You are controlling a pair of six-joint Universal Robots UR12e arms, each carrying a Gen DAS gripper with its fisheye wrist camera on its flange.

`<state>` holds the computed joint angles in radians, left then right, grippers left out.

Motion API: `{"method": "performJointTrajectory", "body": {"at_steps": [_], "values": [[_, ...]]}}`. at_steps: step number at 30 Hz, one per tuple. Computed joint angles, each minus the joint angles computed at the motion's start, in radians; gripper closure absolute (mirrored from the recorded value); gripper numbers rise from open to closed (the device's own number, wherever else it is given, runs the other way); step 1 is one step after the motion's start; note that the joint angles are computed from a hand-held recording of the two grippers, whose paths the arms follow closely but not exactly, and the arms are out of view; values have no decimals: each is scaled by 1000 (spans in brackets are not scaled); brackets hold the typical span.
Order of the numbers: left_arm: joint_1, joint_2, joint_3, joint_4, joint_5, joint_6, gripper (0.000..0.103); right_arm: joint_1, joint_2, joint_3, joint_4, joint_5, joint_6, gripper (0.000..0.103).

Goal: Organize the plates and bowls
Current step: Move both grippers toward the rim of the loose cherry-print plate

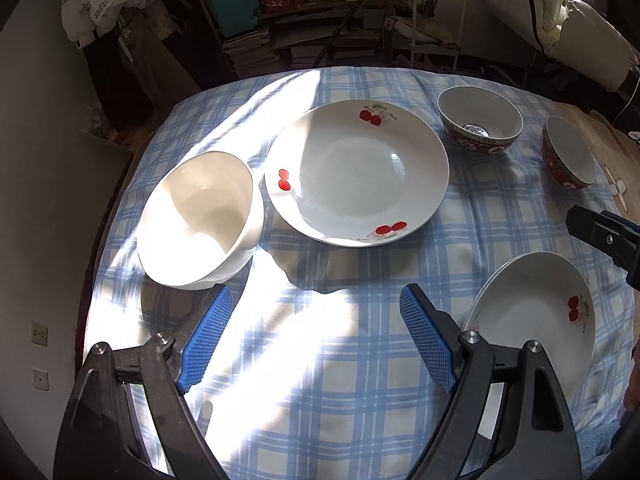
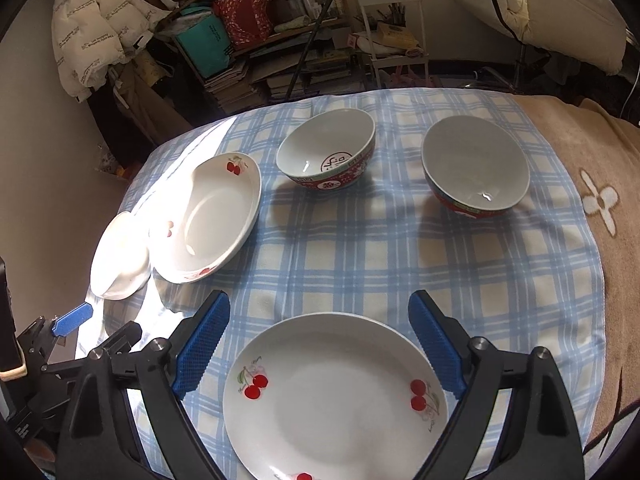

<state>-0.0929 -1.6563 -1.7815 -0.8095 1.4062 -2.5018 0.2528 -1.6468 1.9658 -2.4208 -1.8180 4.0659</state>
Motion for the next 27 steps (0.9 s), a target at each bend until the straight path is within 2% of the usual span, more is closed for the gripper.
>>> {"method": "performJointTrajectory", "body": {"at_steps": [8,12,19,24,27], "values": [[-9,-81,109,-3,-26,-36,18,-44,47,-38,-39,86,-40,8],[-10,-129,178,-39,-54,-40,18,-55,73,-70,-3,100,-50,8],[-15,-218,297,-133,-114,-25,18,-55,110,-109,-6,84,-95,8],[-32,-277,365,-186,-80,-10,19,-56,137,-135,-20,65,-114,9],[-38,-305,398,-221,-70,-3,19,-59,153,-148,-28,65,-129,13]]}}
